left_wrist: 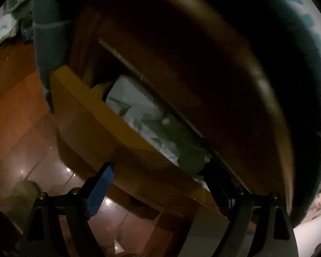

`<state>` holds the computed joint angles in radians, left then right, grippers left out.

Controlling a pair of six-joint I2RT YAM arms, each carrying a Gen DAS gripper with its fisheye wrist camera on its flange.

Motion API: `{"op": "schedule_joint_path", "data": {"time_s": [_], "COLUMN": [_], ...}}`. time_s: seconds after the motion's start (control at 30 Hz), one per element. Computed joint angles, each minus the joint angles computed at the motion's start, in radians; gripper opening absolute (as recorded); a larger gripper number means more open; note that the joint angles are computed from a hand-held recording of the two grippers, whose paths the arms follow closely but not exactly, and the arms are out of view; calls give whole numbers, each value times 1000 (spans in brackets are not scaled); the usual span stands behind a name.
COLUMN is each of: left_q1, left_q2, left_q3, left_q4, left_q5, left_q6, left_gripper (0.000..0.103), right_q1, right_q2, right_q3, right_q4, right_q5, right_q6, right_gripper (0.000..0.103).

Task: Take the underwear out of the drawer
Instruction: 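Hook the drawer front with the left tool and pull it open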

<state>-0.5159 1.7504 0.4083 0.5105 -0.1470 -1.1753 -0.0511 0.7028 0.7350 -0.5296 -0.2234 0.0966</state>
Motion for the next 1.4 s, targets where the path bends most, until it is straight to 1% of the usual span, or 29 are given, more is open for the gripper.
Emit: {"op": "schedule_joint_path", "data": {"time_s": [0.1, 0.17, 0.23, 0.3, 0.33, 0.37, 0.4, 0.47, 0.57, 0.6, 0.67, 0.7, 0.77, 0.97, 1.07, 1.13, 1.17, 1.23, 1.27, 1.3, 1.37, 1.4], "left_q1": [20, 31, 48, 68, 83, 88, 96, 97, 93, 97, 69, 40, 19, 0, -9, -8, -4, -37, -39, -57, -60, -57], "left_q2": [46, 67, 77, 86, 74, 70, 60, 41, 36, 9, 1, 19, -6, -44, -85, -89, -138, -191, -203, -199, -214, -233], "left_q3": [1, 10, 25, 38, 46, 67, 103, 126, 139, 140, 149, 144, 126, 82, 56, 37, 41, 34, 30, 1, -19, -24], "left_q4": [49, 58, 39, 20, -12, -66, -161, -240, -281, -315, -349, -336, -357, -385, -418, -408, -467, -532, -546, -516, -515, -536], "left_q5": [18, 38, 58, 100, 120, 126, 132, 129, 126, 117, 68, 40, 17, 25, 35, 54, 65, 56, 58, 61, 88, 92], "left_q6": [-36, -58, -84, -129, -140, -146, -146, -164, -170, -160, -171, -198, -227, -208, -176, -158, -150, -152, -140, -151, -153, -136], "left_gripper": [88, 89, 89, 89, 90, 95, 99, 99, 99, 99, 98, 98, 98, 98, 98, 98, 98, 98, 98, 98, 98, 98], "right_q1": [-13, -22, -20, -13, -15, -14, -11, -11, -22, -26, -32, -34, -34, -57, -76, -89, -94, -103, -105, -106, -112, -112], "right_q2": [1, 0, 2, 6, 8, 8, 8, 9, 10, 12, 13, 14, 16, 19, 19, 22, 20, 21, 22, 24, 25, 25], "right_q3": [-1, -2, -1, 0, 1, 1, 1, 0, -1, 0, 0, 0, 1, 4, 4, 3, 3, 2, 2, 2, 2, 2], "right_q4": [2, -1, -1, -3, -3, -4, -4, -5, -9, -9, -10, -9, -10, -18, -20, -21, -21, -21, -21, -19, -20, -20], "right_q5": [-19, -30, -33, -30, -34, -34, -33, -38, -55, -61, -69, -72, -73, -99, -121, -132, -137, -145, -146, -150, -156, -156], "right_q6": [1, -4, -5, -6, -9, -10, -11, -12, -15, -17, -18, -19, -18, -20, -14, -15, -14, -16, -15, -13, -13, -14], "right_gripper": [103, 103, 103, 103, 103, 103, 103, 103, 103, 103, 103, 103, 103, 103, 103, 103, 103, 103, 103, 103, 103, 103]}}
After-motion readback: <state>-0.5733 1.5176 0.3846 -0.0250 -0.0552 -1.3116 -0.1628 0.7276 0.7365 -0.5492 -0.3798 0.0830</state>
